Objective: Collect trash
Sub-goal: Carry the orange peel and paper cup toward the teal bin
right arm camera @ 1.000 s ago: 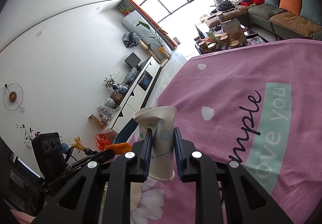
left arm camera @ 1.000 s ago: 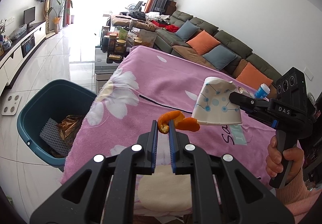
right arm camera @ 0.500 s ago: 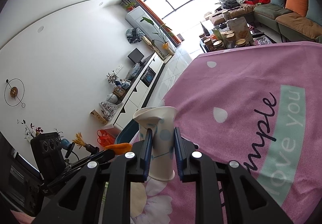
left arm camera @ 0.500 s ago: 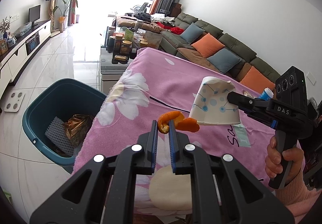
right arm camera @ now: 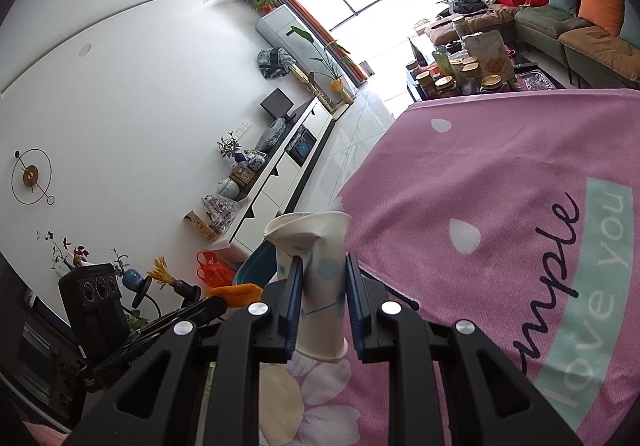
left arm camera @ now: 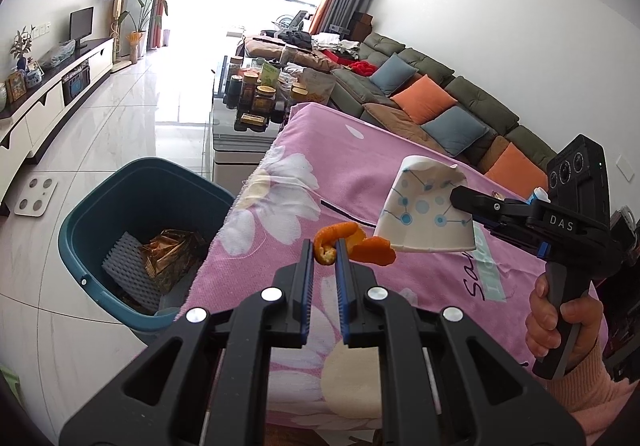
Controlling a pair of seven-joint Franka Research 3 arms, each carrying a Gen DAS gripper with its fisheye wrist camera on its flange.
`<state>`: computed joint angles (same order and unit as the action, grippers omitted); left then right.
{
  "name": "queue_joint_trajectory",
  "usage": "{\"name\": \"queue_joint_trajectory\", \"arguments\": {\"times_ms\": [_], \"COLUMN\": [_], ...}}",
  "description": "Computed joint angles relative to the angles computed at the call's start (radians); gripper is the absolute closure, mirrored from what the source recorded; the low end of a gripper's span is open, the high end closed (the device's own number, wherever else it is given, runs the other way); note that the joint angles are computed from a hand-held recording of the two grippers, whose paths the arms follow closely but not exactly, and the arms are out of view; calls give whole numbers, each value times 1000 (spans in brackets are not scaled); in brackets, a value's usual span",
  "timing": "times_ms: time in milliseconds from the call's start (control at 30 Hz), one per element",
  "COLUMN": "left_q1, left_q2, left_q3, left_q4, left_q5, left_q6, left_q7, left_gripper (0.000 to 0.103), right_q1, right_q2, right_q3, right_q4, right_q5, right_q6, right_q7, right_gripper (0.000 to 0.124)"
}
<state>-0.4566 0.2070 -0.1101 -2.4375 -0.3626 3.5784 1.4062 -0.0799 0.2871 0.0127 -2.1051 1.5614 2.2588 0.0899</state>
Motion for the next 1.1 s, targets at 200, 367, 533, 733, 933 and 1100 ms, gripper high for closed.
{"name": "queue_joint_trajectory", "arguments": {"times_ms": [200,367,533,733,933,1100], "left_q1": [-3,-9,0,-8,-1,3], "left_q2": [-3,-5,-4,-13,-18,-24], "left_q3": [5,8,5,8,1,-1], "left_q4": [-6,-8,-10,-15,-22,-27], "left_q5": [-23,-53,-56,-91,-112,-137], "left_q6": [6,10,13,17,26,33], "left_q7": [9,27,28,50,61,76], "left_gripper": [92,92,92,92,92,92], "right_q1": [9,16,21,24,28,30], "right_q2": [9,17,23,33,44,50], "right_q3": [7,13,20,26,33,38], "right_q4": [13,26,36,51,64,74], "right_q5": [-8,-17,-23,-37,-41,-50], "right_q6": [7,12,16,16,22,25], "right_q7": [12,19,28,39,46,56], "right_gripper": [105,105,105,105,105,105]}}
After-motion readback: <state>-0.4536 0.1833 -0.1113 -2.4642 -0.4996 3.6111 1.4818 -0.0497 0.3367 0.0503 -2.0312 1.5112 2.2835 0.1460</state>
